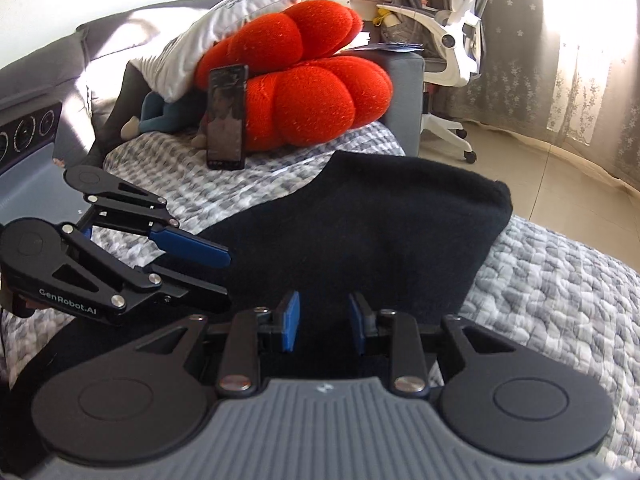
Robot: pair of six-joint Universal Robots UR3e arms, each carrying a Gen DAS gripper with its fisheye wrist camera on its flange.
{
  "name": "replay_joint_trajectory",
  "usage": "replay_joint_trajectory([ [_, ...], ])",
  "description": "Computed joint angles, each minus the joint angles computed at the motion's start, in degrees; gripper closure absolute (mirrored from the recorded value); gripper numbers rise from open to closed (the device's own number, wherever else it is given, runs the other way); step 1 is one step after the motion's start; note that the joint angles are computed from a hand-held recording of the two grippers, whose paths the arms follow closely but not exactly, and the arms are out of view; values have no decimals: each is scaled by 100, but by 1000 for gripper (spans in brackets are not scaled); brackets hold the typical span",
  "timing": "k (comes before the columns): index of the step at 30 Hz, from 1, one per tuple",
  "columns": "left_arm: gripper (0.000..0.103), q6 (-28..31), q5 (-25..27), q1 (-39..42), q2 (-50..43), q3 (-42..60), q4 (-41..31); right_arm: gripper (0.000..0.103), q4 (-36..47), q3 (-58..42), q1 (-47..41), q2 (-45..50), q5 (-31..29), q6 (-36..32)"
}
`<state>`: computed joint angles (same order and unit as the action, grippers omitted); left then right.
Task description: Fold clothes
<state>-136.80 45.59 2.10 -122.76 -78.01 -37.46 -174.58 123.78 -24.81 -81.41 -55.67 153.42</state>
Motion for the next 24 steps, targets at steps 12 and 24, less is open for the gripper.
replay_joint_trajectory([
  [12,68,2023,-283,688,2748,-3299,-1001,72,1935,1673,542,-2868,-483,-1083],
  [24,68,3778,-245,1354,4678,-4279,-3314,71,4317,2278,509,-5438,-680,-1289],
])
